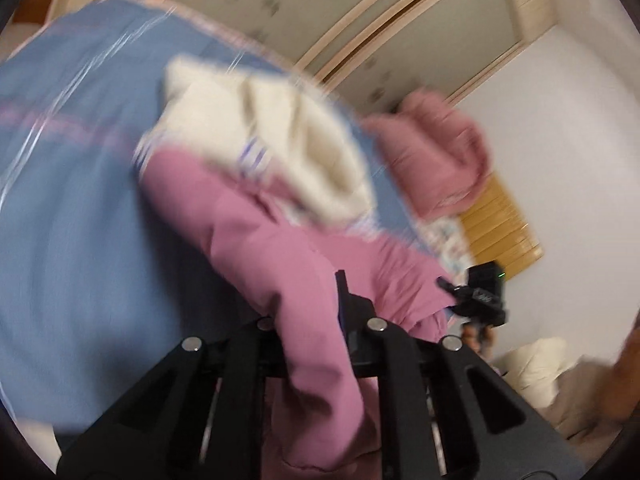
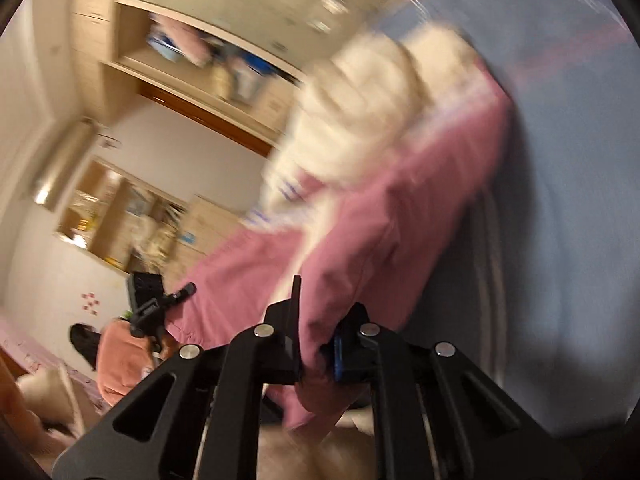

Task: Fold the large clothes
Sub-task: 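Flip the bundle over with both grippers so the pink shell faces up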

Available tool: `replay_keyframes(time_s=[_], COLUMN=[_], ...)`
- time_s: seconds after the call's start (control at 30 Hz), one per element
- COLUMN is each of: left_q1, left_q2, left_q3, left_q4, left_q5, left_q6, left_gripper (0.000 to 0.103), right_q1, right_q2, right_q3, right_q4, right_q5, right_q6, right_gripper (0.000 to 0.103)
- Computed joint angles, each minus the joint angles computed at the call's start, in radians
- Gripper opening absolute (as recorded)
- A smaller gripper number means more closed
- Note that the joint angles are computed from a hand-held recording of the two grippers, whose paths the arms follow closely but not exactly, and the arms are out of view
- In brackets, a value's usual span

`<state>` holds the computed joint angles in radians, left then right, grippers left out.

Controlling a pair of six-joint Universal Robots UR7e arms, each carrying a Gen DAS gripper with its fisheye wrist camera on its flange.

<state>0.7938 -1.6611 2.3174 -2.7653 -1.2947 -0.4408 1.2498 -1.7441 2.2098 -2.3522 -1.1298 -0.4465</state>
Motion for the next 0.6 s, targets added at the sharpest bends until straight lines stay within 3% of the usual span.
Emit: replay_keyframes(time_s=[0.13, 0.2, 0.23, 0.33, 0.4, 0.43, 0.5, 0.53, 0.6], left_q1=[0.072, 0.142, 0.173, 0.211, 0.236, 0.252, 0.311, 0.342, 0.388], left_q2=[0.145, 0.245, 0.308, 0.457, 0.59, 0.633, 0.753, 0.803, 0.862], left_q3=[-0.177, -0.298, -0.377, -0.57, -0.731, -0.784, -0.931, -0.983, -1.029], left_q4=[-0.102, -0.135, -0.139, -0.061, 0.045, 0.084, 0.193, 0.227, 0.221], left_q5=[-0.01, -0.038, -0.013, 0.133, 0.274, 0.299, 0.315, 0.297, 0.238], left_q6=[0.076, 0.039, 0.018, 0.048, 0.062, 0.057, 0.024, 0.002, -0.021], left_gripper=[0.012, 0.013, 0.013, 0.015, 0.016, 0.017, 0.017, 0.018, 0.018], right_q1=[0.114, 0.157, 0.167, 0.204, 0.22, 0.225, 0.228, 0.23, 0.221], right_q2=[0.154, 0.26, 0.3, 0.453, 0.567, 0.61, 0.697, 0.761, 0.848], right_q3=[-0.134, -0.232, -0.278, -0.436, -0.566, -0.614, -0.718, -0.792, -0.876], right_q4=[-0.209, -0.331, -0.381, -0.508, -0.527, -0.525, -0.503, -0.461, -0.407], right_q5=[0.028, 0.009, -0.014, -0.142, -0.25, -0.294, -0.4, -0.464, -0.512], right_q6=[0.118, 0.223, 0.269, 0.38, 0.413, 0.412, 0.403, 0.392, 0.389], right_gripper=[0.011, 0.011, 0.011, 0.011, 0.011, 0.011, 0.012, 0.013, 0.013])
